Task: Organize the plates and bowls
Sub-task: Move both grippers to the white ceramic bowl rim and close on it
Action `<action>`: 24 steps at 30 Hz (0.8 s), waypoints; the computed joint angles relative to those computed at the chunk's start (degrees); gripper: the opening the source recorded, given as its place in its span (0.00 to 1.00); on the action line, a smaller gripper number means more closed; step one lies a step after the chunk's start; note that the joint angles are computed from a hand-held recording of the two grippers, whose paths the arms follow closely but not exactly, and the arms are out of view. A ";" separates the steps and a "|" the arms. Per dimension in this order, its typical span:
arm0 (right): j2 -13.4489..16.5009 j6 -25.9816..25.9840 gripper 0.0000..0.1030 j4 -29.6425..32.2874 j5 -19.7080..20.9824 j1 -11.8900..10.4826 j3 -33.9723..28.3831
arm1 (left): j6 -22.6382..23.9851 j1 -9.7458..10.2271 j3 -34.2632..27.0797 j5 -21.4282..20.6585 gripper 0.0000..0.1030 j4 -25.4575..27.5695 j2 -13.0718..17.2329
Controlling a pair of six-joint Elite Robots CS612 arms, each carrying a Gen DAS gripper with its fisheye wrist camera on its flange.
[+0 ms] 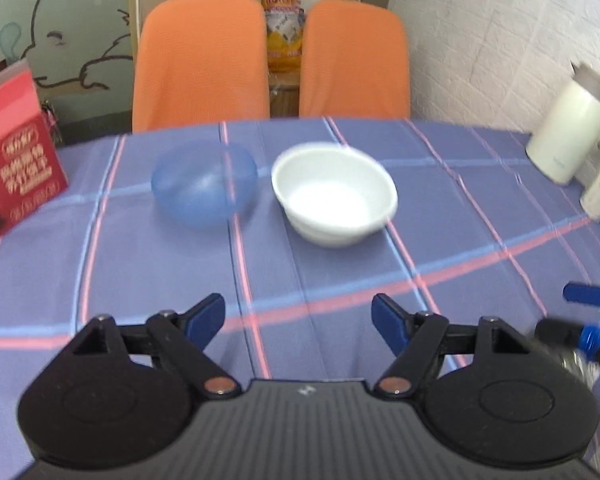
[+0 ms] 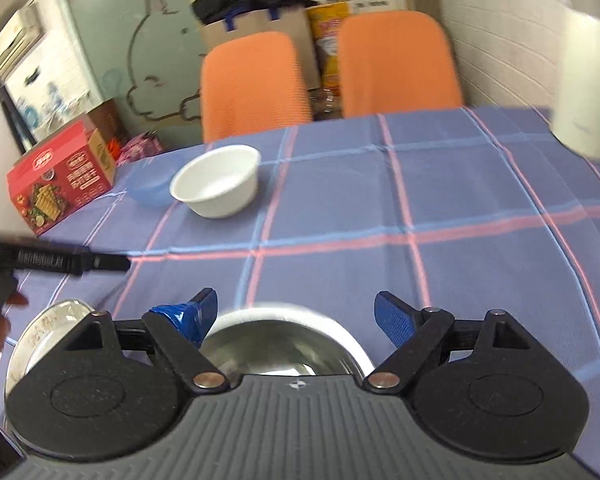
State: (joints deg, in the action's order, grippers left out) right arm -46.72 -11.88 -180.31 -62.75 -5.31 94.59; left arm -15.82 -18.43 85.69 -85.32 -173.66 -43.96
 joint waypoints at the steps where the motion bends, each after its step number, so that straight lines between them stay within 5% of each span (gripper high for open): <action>1: 0.42 -1.14 0.70 1.08 -0.21 0.54 -1.42 | 0.61 0.29 -1.98 0.30 0.72 0.67 0.75; 12: 6.66 -10.81 0.70 16.56 -4.27 4.76 -16.48 | 8.45 3.83 -27.82 -12.27 0.72 19.17 12.80; 24: 10.45 -14.29 0.70 23.04 -3.96 6.10 -22.24 | 9.79 4.13 -35.46 -12.91 0.70 25.85 18.19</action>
